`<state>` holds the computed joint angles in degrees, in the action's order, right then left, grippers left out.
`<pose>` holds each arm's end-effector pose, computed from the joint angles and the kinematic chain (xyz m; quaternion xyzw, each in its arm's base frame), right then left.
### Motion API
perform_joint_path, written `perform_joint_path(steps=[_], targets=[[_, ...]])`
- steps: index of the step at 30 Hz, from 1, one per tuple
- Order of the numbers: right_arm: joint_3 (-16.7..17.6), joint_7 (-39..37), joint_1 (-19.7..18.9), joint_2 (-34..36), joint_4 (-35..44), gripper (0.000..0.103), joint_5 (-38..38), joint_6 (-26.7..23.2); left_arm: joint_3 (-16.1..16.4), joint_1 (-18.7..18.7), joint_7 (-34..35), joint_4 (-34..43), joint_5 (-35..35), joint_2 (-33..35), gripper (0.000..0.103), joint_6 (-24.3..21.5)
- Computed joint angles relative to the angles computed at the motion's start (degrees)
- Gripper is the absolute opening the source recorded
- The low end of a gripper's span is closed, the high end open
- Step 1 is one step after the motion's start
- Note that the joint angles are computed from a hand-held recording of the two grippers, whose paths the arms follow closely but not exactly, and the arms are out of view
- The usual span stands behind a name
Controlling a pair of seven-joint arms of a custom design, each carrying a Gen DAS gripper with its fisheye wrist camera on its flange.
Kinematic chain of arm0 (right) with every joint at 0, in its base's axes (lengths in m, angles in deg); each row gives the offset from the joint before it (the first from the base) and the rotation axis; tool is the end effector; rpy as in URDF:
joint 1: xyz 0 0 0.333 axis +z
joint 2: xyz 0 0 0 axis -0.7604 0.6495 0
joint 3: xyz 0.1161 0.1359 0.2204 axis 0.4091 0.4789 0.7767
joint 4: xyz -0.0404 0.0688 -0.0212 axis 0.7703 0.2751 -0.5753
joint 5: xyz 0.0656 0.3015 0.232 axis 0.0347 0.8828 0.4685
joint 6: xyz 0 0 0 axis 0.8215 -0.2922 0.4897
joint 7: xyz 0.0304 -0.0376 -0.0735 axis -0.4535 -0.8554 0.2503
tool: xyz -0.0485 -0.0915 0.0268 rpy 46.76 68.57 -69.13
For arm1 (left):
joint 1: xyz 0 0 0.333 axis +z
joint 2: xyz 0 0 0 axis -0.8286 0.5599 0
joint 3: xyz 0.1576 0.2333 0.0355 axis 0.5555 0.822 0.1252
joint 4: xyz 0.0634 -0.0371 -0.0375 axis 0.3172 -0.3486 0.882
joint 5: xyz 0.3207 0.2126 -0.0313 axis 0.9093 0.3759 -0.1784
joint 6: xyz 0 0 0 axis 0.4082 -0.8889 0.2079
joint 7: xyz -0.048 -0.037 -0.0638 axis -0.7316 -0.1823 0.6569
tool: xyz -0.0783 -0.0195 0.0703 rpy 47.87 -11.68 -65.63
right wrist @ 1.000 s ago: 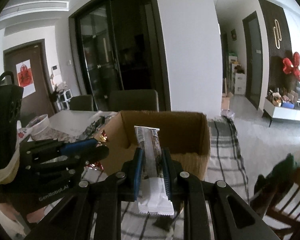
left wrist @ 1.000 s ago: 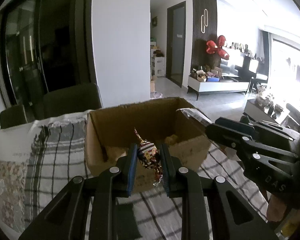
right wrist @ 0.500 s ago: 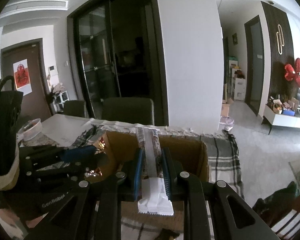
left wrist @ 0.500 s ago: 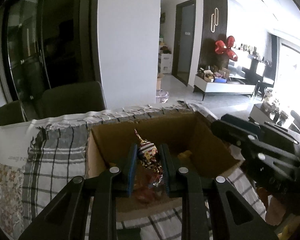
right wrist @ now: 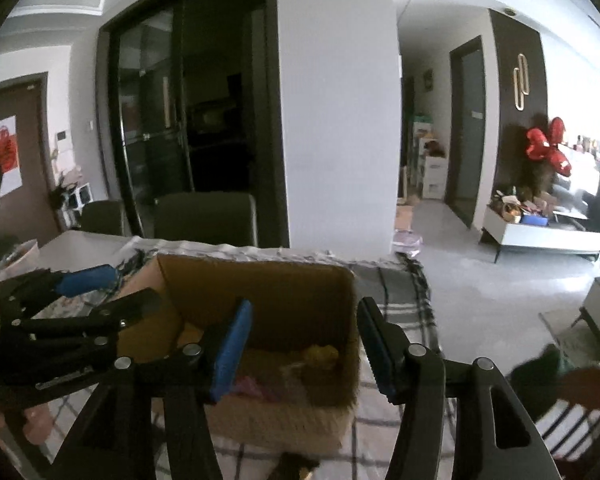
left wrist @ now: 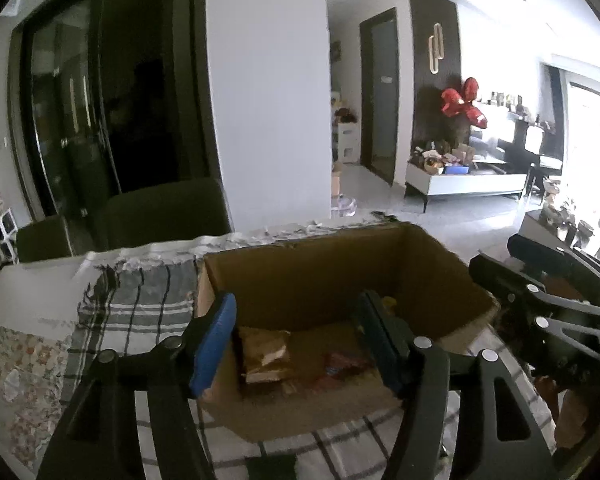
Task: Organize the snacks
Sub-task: 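Grasp the chocolate bar with the left gripper while the right gripper grasps the red stick snack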
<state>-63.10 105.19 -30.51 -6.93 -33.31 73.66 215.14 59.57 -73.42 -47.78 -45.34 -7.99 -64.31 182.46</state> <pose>0.6922 0.2658 0.5623 -0.6965 0.4856 -0.2886 0.4426 0.6432 -0.2537 0.5726 -0.6136 0.6218 -0.3288 0.3588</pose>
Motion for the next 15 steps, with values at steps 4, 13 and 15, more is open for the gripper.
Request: perform_joint_path(steps=[4,13,15], targets=[[-3.77,5.11,1.82,-7.63,-12.15,0.06,-2.33,5.26,-0.79,-0.66,-0.97,-4.68,2.18,-3.34,0.065,1.57],[-9.02,20.5,4.23,-19.79,-30.54,0.06,-14.24,7.93,-3.75,-0.6,1.24,-11.66,2.43,-6.99,0.064,5.22],[-8.81,23.45,3.77,-21.83,-33.8,0.06,-16.67,7.68,-4.19,-0.69,2.03,-12.45,2.04,-7.08,0.064,5.48]])
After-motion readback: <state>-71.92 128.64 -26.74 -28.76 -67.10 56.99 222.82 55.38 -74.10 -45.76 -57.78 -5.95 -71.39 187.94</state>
